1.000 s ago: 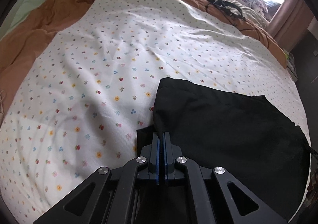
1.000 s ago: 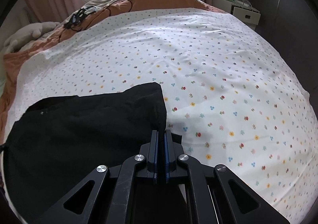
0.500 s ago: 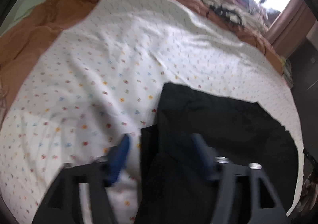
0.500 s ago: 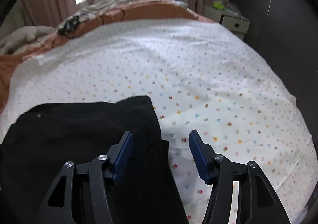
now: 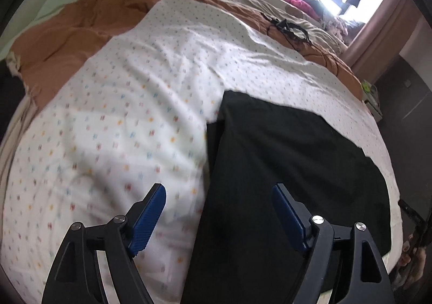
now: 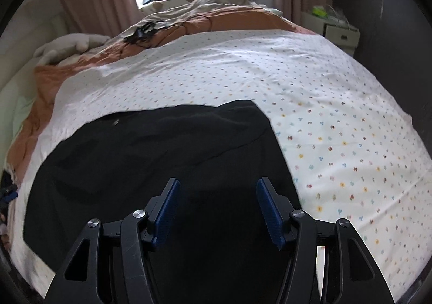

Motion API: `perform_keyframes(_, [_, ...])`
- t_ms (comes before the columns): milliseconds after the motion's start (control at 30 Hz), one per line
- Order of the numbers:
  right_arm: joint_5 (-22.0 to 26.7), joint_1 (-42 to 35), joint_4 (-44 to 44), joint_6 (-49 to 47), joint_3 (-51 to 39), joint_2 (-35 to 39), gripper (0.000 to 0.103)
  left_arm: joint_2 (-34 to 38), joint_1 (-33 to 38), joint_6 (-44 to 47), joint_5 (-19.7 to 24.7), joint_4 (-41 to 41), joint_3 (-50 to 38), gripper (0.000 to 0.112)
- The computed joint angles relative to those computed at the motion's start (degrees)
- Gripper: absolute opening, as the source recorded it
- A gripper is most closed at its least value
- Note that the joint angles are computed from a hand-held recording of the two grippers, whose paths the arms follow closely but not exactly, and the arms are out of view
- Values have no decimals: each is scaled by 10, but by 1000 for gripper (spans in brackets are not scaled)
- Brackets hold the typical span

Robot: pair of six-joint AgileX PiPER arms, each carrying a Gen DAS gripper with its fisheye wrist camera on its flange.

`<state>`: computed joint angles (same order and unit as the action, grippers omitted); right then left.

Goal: Fold large clothes

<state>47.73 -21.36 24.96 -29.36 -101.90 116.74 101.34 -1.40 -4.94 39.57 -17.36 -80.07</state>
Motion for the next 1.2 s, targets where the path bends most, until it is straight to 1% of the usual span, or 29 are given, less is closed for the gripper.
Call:
perform_keyframes(67, [-14,7,8,-15,51,-32,58,-19,7,26,-5,-24,37,81])
perform_keyframes(200, [-22,10,51,-53,124,-75,58,-52,19,84,-20,-85,105,81])
perform_keyframes(333, [-48,31,68,-74,207,-123,58,-77,29,136,-36,-139,169,78])
perform_keyframes(500, [-67,68,91,-85,292,-167,58,-98,52,213,-41,-226,230,75])
perform_keyframes(567, [-80,90,104,-93,326,-186,56,-106,64,245,-43,-264,255,74])
perform_keyframes(633, [-90,112,114,-94,350,-198,55,-107,77,274,-35,-302,271,74])
perform_keyframes(767, [-105,154,121,-77,376,-203,48,-109,103,350,-12,-386,304,74])
perform_keyframes(833, [-120,175,120,-67,387,-203,48,-107,113,376,1,-414,314,73])
perform_keyframes(900, [-136,192,112,-54,394,-199,48,-103,117,387,8,-430,319,69])
perform_keyframes(1000, [-166,215,75,-9,403,-184,48,-94,118,398,14,-450,317,66])
perform_keyframes(1100, [-177,224,58,15,410,-175,48,-76,118,412,16,-474,310,62])
perform_keyframes(1200, [-169,225,35,39,410,-178,48,-52,118,438,21,-511,301,56])
